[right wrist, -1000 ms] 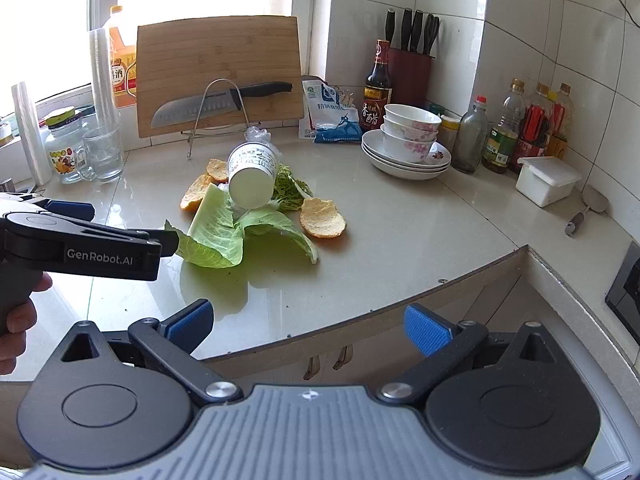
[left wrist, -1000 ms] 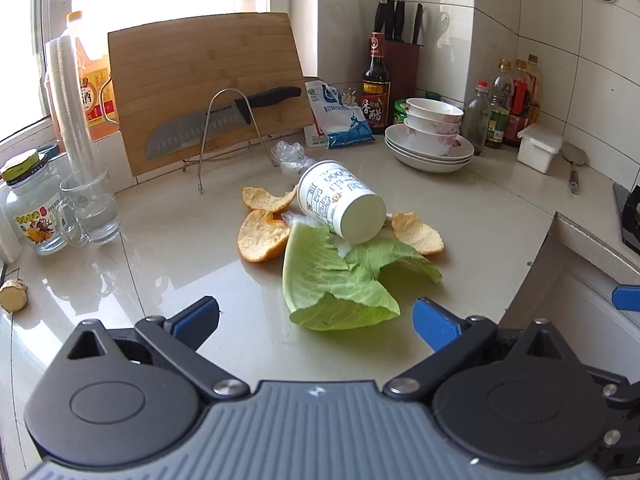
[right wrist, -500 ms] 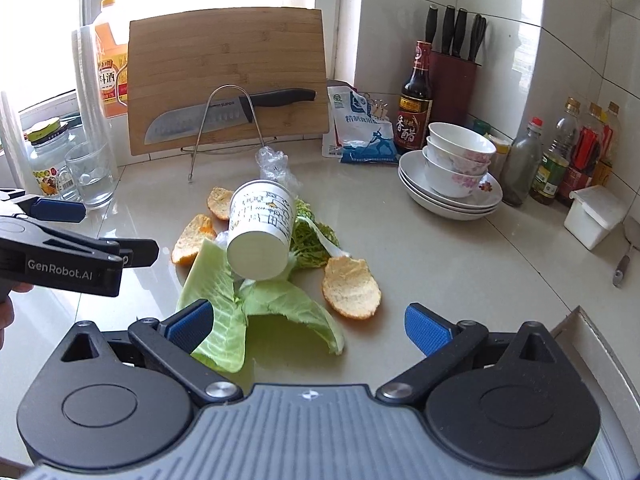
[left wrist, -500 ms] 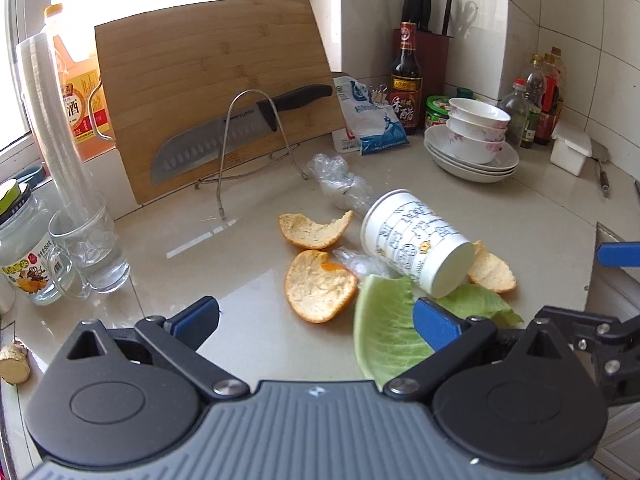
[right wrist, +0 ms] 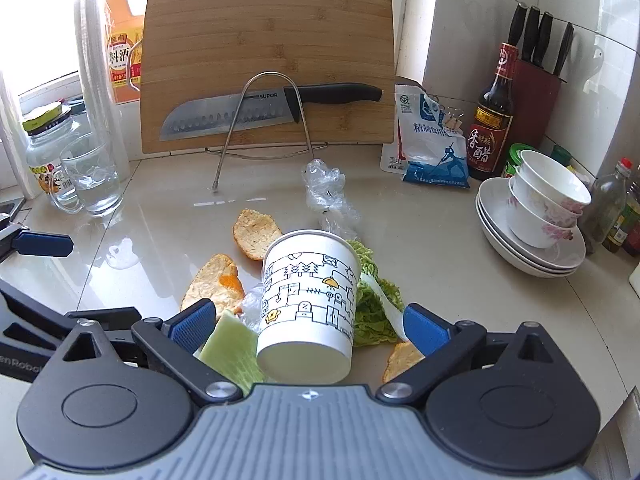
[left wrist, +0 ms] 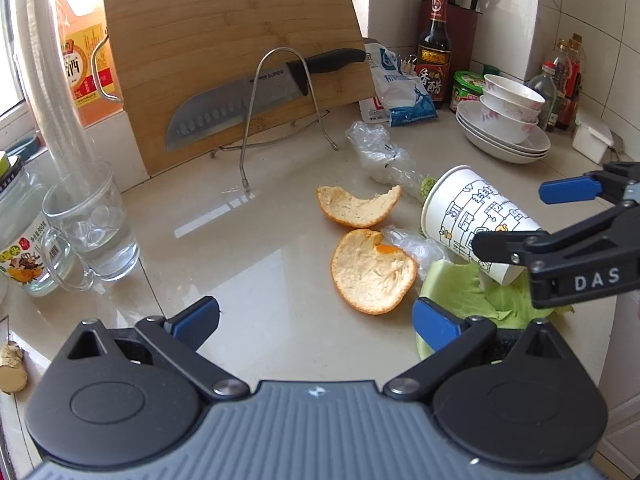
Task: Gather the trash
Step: 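Move the right tool to the white paper cup and close on it, then grasp a green cabbage leaf with the left tool while the right tool holds the cup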
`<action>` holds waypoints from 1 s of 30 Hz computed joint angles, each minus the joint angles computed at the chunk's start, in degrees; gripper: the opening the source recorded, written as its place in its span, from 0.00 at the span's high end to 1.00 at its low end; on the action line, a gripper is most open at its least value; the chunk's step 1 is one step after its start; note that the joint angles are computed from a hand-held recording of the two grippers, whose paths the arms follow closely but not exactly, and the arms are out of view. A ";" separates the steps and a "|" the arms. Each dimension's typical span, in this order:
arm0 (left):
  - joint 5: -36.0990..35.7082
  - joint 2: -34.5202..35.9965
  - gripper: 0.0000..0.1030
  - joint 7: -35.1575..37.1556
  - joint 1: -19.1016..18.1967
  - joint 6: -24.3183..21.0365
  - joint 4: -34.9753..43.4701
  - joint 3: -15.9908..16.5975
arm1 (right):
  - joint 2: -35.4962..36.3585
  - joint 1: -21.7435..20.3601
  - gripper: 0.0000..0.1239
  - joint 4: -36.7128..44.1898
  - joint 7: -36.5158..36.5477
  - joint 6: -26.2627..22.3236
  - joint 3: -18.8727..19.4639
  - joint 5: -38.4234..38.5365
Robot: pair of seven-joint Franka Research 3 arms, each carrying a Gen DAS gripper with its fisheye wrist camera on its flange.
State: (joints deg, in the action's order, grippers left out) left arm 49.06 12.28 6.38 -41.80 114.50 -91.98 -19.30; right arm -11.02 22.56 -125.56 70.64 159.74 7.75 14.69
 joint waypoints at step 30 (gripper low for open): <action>-9.95 9.45 0.55 27.52 2.69 22.84 6.85 3.01 | -4.64 -1.56 0.47 -1.68 -0.82 -2.36 -1.68 5.13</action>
